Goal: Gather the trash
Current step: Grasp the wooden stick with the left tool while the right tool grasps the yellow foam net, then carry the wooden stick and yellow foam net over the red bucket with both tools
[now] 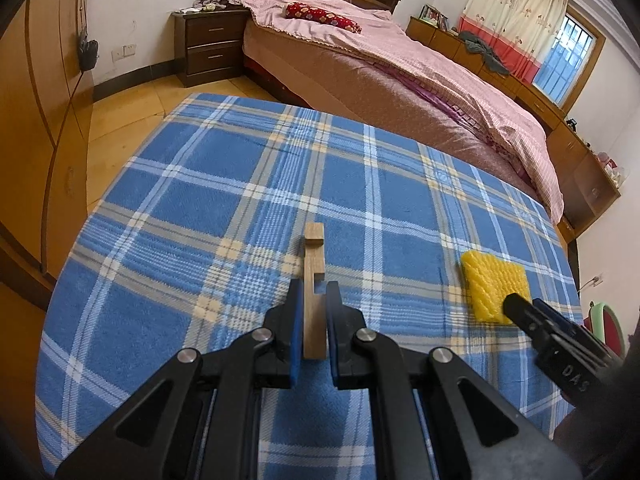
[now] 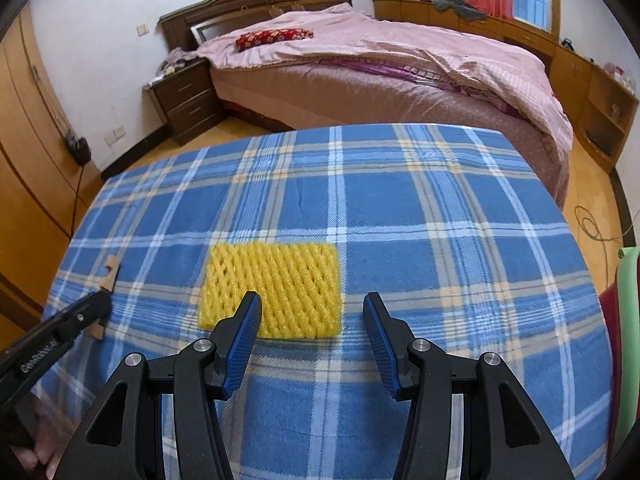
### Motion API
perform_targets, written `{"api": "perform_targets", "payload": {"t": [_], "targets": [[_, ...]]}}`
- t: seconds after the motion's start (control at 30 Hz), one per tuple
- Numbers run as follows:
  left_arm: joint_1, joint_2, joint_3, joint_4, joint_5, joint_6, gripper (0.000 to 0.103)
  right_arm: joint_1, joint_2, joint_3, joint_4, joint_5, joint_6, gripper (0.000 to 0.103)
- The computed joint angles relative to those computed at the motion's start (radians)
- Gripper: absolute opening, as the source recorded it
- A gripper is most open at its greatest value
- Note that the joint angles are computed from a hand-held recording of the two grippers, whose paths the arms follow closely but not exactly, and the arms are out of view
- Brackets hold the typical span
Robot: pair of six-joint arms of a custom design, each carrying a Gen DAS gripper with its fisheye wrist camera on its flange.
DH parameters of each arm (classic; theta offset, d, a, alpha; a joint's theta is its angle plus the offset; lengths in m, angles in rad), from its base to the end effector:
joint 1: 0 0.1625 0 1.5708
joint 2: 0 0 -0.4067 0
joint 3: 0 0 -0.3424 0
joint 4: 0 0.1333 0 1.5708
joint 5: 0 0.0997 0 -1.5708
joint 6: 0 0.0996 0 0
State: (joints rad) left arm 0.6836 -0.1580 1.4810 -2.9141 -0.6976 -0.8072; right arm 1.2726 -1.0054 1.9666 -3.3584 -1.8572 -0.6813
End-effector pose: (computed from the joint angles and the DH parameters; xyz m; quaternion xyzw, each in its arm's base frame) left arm -0.3224 -0.5330 -0.1674 0.0319 0.9056 -0.3230 0.2731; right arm -0.0616 -0.5583 0.2338 0.1163 -0.9008 0.2892 0.3023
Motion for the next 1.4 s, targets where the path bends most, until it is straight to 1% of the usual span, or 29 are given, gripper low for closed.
{"api": "perform_targets", "payload": {"t": [0.1,0.13,0.2,0.23,0.27,0.33,0.37,0.43,0.63,0.83,1.13,1.4], "targets": [[0.0,0.0,0.001,-0.001,-0.001,-0.001,0.01,0.007,0.011,0.002,-0.031,-0.009,-0.021,0.053],[0.0,-0.001,0.002,-0.002,-0.001,-0.001,0.01,0.008,0.014,0.004,-0.038,-0.011,-0.028,0.048],[0.0,-0.001,0.001,-0.001,0.0,-0.001,0.01,0.01,0.015,0.008,-0.039,-0.008,-0.038,0.043],[0.0,-0.001,0.001,-0.001,0.0,-0.001,0.01,0.013,0.016,0.01,-0.044,-0.009,-0.045,0.037],[-0.001,0.0,0.002,-0.001,-0.001,-0.001,0.01,0.014,0.016,0.013,-0.043,-0.005,-0.053,0.034],[-0.001,0.0,0.003,-0.002,0.0,0.0,0.01,0.017,0.016,0.018,-0.044,-0.001,-0.064,0.023],[-0.002,-0.001,0.004,-0.003,-0.001,0.0,0.01,0.019,0.017,0.019,-0.045,0.002,-0.07,0.021],[-0.003,-0.002,0.005,-0.005,-0.003,-0.001,0.01,0.022,0.016,0.026,-0.052,0.005,-0.078,0.012],[-0.003,0.0,0.002,-0.008,-0.009,0.004,0.01,0.017,-0.004,0.05,-0.07,0.026,-0.096,0.01],[-0.017,0.004,0.001,-0.026,-0.013,0.023,0.01,0.018,-0.046,0.114,-0.128,0.039,-0.124,0.01],[-0.057,0.002,0.004,-0.033,-0.011,0.048,0.01,0.005,-0.137,0.196,-0.161,0.071,-0.116,0.01],[-0.105,0.002,0.009,-0.031,-0.047,0.051,0.01,-0.03,-0.236,0.274,-0.186,0.118,-0.099,0.01]]}}
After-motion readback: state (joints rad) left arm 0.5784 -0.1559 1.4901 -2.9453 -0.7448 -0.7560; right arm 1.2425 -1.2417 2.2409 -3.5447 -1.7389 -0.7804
